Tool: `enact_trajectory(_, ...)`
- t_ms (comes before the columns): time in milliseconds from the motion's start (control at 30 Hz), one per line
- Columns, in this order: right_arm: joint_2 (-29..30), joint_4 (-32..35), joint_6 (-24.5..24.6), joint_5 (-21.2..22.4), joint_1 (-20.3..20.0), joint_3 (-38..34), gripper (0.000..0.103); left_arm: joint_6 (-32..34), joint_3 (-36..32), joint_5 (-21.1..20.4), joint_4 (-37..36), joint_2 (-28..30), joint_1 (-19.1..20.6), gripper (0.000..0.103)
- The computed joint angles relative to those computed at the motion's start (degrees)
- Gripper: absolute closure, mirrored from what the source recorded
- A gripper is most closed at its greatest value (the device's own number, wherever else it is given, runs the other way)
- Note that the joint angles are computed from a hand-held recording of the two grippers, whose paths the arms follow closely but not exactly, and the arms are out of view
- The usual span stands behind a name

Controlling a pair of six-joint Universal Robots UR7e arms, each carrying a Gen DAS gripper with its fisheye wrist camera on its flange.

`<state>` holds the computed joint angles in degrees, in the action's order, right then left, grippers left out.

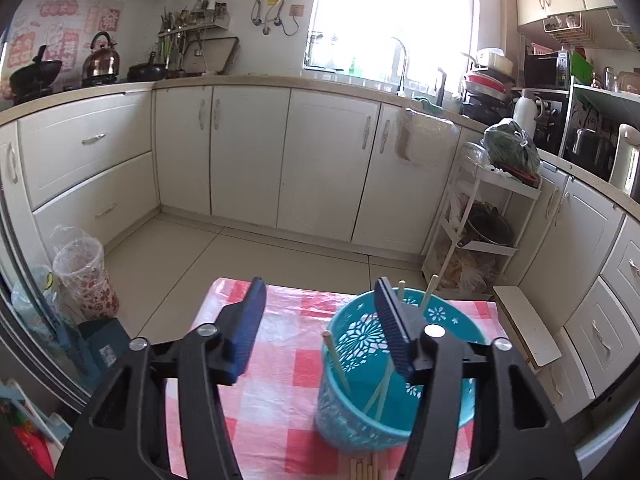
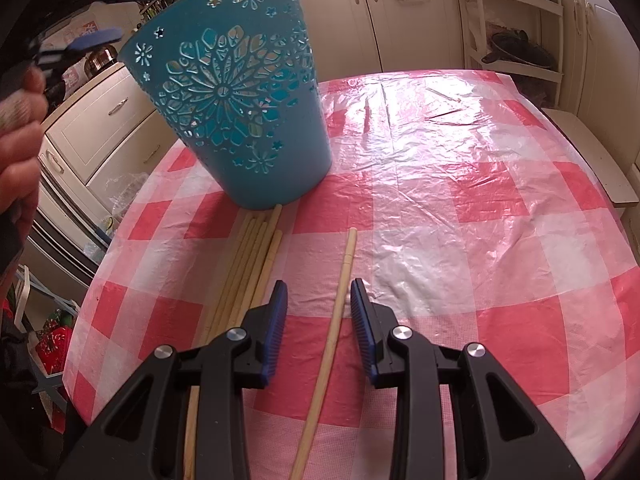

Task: Organize utensils
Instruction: 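Lift the stick with the left gripper over the basket and release it inside, then grasp another wooden stick with the right gripper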

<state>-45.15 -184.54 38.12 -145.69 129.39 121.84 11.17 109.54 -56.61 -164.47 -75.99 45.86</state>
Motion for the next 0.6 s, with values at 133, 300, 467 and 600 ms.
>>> enact_trajectory(133, -0.6, -2.4, 0.0, 1.2, -0.3, 1.2, 0.07, 2.6, 6.5, 3.4, -2.7, -6.6, 0.3, 0.022)
enact_trajectory(300, -0.2, 3.9, 2.1, -1.4, 0.6, -0.7, 0.072, 2.9, 11.5, 5.6, 2.9, -10.6, 4.9, 0.02)
enact_trajectory(467, 0.1, 17.4, 6.4, -5.9, 1.2, -4.3, 0.081, 1.6, 12.4, 3.8, 6.7, -10.1, 8.6, 0.02)
enact_trajectory(600, 0.0, 27.8, 8.1, -7.0, 1.7, -6.9, 0.093, 1.3, 12.5, 2.5, 7.7, -9.4, 9.9, 0.02)
